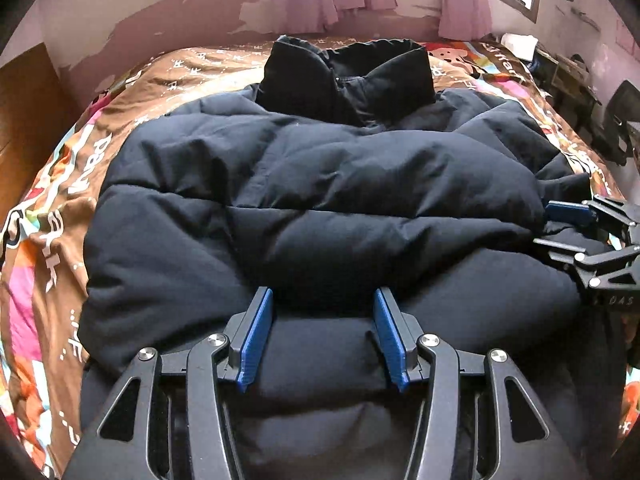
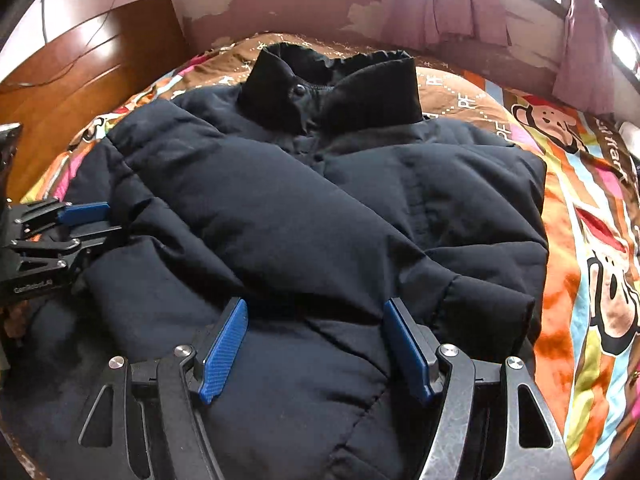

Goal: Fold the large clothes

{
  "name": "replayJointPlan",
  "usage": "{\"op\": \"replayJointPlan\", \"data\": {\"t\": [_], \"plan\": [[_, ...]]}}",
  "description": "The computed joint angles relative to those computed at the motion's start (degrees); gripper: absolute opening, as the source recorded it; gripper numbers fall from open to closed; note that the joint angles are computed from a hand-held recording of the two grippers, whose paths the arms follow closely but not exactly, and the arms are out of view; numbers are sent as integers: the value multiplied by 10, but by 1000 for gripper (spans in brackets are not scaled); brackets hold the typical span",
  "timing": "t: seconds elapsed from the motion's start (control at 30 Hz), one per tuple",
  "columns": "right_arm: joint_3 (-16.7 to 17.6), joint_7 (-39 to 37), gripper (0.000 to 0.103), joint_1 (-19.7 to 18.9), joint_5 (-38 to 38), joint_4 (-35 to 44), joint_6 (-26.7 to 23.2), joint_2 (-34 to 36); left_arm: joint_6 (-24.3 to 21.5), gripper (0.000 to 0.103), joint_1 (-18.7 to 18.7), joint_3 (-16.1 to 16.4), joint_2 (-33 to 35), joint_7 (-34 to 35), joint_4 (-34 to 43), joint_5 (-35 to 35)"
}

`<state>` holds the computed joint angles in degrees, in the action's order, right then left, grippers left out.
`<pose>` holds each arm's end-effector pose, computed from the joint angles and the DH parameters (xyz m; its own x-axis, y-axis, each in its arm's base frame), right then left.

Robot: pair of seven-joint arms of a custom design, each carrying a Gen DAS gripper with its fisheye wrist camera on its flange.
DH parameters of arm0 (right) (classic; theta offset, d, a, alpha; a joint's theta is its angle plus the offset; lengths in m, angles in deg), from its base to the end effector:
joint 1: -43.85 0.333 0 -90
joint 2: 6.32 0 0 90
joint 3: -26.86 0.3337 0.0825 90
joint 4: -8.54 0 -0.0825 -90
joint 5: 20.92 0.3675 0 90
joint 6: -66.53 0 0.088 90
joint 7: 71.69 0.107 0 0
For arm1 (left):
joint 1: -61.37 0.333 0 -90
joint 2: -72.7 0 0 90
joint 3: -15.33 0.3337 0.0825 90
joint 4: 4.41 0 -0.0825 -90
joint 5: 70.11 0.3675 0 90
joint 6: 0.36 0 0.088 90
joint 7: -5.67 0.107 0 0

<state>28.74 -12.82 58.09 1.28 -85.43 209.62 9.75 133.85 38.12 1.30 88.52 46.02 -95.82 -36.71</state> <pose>0.6519 0.1831 0.5403 0.5620 -0.8250 -0.0593 -0.6778 -0.4182 -0.6048 0.5519 -0.3837 0.5527 -0.0614 -0.9979 -0.0190 -0.7966 0.0604 -0.6015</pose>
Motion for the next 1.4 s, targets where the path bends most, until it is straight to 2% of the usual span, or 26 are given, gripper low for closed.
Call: {"op": "replayJointPlan", "data": {"t": [0.2, 0.4, 0.7, 0.93, 1.07, 1.1, 1.23, 1.33, 1.4], "plan": [[3, -25, 68, 1, 10, -32, 44, -4, -20, 46, -14, 5, 12, -3, 6, 36], [-3, -17, 68, 16, -17, -62, 95, -9, -23, 46, -21, 9, 17, -13, 4, 59], [0, -22, 68, 15, -13, -75, 113, -13, -12, 46, -18, 9, 12, -16, -5, 65], [9, -46, 70, 9, 16, -87, 132, -17, 15, 46, -9, 6, -8, -23, -22, 59], [17, -64, 76, -4, 55, -72, 101, -17, 28, 46, 7, 1, -18, -16, -24, 19], [18, -68, 77, -8, 67, -64, 89, -16, 20, 46, 10, 0, -18, -12, -16, 5], [21, -68, 77, -21, 110, -29, 53, -9, -67, 46, 13, 3, 3, 11, 63, -28], [18, -44, 77, -27, 134, 17, 49, 11, -145, 46, -2, 18, 44, 29, 160, -2], [6, 5, 77, -21, 119, 70, 51, 41, -163, 46, -10, 34, 62, 22, 201, 27]]}}
